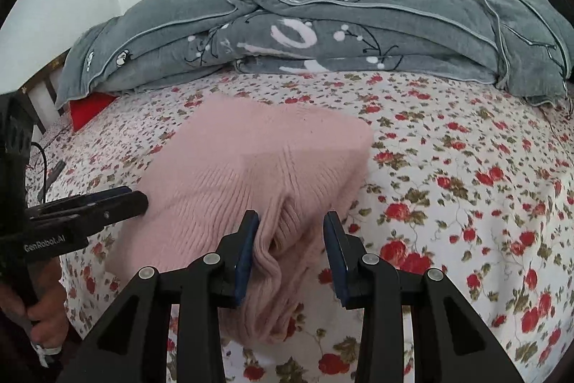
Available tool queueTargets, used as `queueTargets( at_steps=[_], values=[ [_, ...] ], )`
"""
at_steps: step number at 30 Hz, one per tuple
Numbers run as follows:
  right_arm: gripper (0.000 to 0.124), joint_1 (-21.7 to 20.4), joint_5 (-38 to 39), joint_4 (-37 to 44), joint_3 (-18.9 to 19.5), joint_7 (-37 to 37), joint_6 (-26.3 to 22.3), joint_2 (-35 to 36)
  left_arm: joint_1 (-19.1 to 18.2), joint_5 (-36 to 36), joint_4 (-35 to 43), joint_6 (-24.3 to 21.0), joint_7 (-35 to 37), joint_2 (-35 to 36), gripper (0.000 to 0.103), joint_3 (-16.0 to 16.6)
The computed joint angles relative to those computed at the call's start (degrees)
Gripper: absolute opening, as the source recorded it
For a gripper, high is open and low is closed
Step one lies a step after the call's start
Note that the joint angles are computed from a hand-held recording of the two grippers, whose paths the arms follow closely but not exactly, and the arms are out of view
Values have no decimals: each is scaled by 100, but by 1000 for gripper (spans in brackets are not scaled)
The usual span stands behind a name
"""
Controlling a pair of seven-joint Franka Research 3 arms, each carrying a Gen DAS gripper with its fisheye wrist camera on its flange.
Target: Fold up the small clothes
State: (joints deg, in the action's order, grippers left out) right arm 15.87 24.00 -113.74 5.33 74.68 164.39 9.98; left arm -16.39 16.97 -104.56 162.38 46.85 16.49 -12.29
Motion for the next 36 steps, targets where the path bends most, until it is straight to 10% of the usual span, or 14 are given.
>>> queueTargets(
  at_steps=[8,15,30,36],
  values=[
    [37,-1,57,-287,-32,70,-43,-309,22,-224,-387,145,-158,-234,50,-33],
    [38,58,-588,-613,-174,807,126,-730,-437,1247,-444,-201,-1621,-553,57,389],
    [41,-343,-1862,-1548,-154,1929,-188,-2241,-401,2795,-900,-1221,-3032,-1613,61,-215],
    [88,-637,-1896,-2109,111,2160,15,-3059,-441,3210,-972,-1939,-3293,-2109,67,-575]
  ],
)
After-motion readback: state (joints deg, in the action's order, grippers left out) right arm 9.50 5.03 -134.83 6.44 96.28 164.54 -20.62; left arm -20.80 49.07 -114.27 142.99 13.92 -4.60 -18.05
